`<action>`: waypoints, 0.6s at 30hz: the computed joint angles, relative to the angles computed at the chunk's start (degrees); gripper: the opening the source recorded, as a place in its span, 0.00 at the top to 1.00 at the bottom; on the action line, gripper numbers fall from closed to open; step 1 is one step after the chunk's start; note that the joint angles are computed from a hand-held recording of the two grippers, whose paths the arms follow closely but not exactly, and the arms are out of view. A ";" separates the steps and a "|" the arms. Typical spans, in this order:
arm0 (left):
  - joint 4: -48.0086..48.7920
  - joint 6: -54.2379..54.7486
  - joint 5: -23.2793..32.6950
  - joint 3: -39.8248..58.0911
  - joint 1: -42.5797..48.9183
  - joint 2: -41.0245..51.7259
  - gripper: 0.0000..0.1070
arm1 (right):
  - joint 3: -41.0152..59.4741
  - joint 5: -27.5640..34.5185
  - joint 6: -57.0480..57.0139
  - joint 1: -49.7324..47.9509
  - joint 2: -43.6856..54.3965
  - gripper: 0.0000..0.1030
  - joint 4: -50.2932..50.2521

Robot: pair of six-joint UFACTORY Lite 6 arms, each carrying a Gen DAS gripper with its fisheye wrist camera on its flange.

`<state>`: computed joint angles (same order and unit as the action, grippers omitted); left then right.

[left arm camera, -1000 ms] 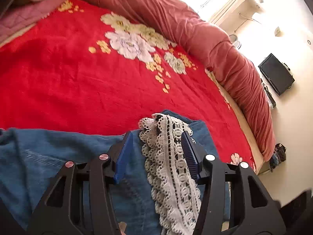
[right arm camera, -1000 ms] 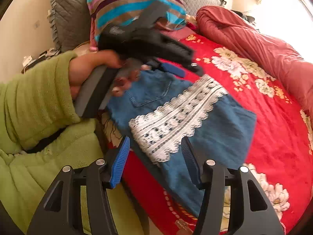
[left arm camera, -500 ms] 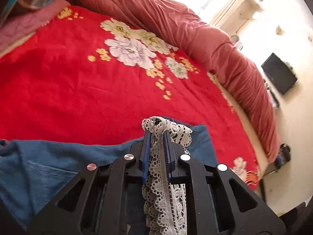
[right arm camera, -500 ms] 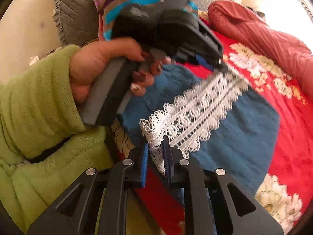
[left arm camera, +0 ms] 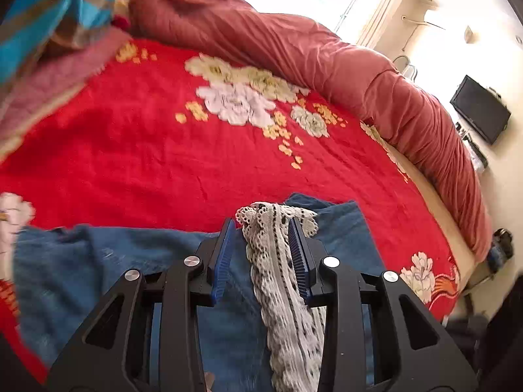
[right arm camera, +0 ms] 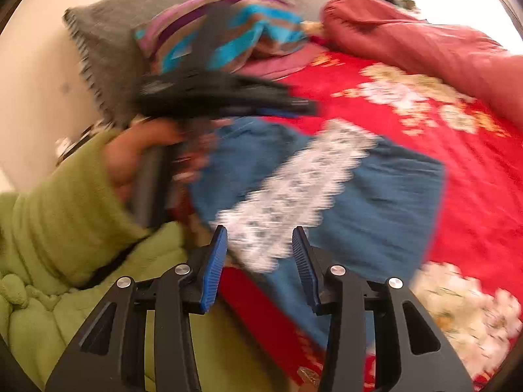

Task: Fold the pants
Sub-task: 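Lift the lace hem with both tools and fold the legs over onto the pants, then release the lace hem and pull both tools back from the folded pants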

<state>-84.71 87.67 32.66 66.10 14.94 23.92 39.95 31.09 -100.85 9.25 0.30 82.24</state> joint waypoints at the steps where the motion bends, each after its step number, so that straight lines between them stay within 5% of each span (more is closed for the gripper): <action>1: -1.48 1.69 0.19 -3.01 0.24 -3.05 0.77 | -0.29 -0.19 0.10 -1.39 -0.25 0.61 -0.19; 8: 3.54 3.92 0.74 -18.31 -4.27 -16.63 0.85 | -0.79 -3.49 -3.55 -5.88 4.40 0.61 1.72; 13: 10.21 -0.87 -6.43 -21.41 -10.54 -12.84 0.85 | -2.93 -9.31 -8.59 -5.08 7.03 0.63 5.83; 18: 9.62 -0.85 -4.81 -20.90 -9.22 -12.34 0.86 | -3.62 -7.92 -11.95 -6.44 8.32 0.63 9.33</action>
